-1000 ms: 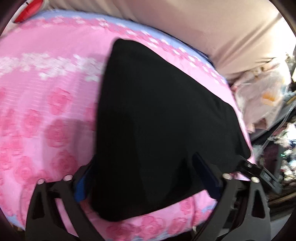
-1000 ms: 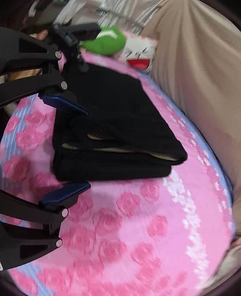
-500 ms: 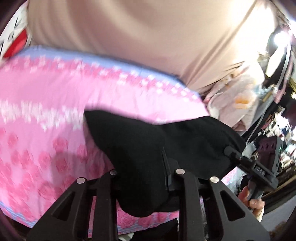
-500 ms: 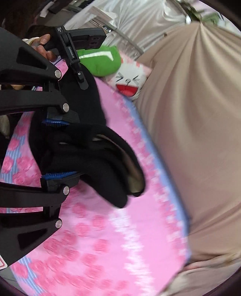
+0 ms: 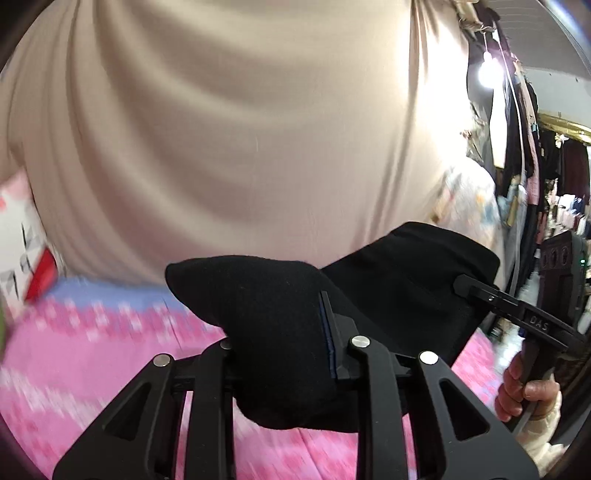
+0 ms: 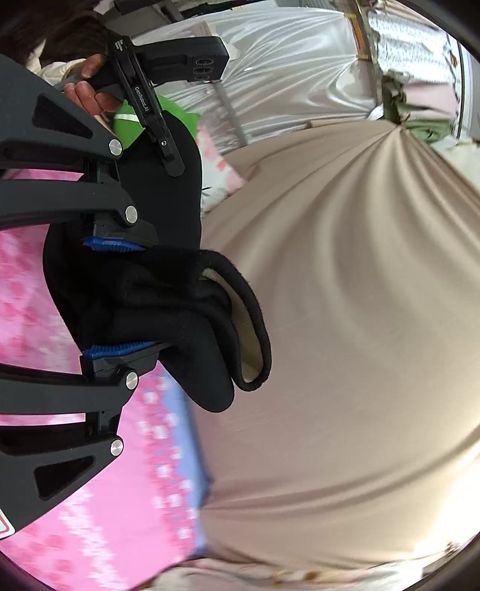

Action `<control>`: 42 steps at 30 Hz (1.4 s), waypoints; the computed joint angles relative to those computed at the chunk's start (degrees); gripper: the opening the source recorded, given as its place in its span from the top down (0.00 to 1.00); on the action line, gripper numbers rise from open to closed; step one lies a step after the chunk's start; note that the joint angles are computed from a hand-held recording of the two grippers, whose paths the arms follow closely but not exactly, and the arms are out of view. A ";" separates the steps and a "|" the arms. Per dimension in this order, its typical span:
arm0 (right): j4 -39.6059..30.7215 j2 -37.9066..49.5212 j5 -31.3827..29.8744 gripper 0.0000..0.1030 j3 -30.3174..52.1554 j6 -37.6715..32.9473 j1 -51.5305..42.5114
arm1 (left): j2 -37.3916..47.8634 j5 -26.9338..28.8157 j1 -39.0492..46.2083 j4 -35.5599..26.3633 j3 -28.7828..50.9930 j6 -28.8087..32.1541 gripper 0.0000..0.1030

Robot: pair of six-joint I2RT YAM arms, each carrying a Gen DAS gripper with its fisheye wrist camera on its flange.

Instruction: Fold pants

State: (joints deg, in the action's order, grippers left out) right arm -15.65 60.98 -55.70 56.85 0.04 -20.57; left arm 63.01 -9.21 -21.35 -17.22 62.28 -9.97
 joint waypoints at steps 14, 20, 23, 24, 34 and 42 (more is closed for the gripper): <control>34.81 28.41 14.36 0.64 12.67 16.79 13.99 | 27.10 1.19 11.86 19.10 16.44 8.55 0.76; 36.46 46.04 18.76 0.63 22.63 17.60 16.15 | 44.97 5.30 15.87 21.42 26.54 7.92 0.76; 31.10 54.63 20.78 0.63 28.88 15.95 16.76 | 54.57 7.13 17.32 18.64 32.39 6.59 0.76; 28.13 58.02 21.78 0.63 31.46 14.32 17.07 | 57.67 7.62 17.67 17.49 34.15 6.44 0.76; 6.30 63.47 29.57 0.38 34.68 2.66 14.36 | 58.36 10.55 21.92 3.85 27.35 2.37 0.56; 4.39 62.11 37.29 0.78 38.95 -2.43 21.97 | 61.22 -1.38 15.59 -0.38 36.41 -0.44 0.38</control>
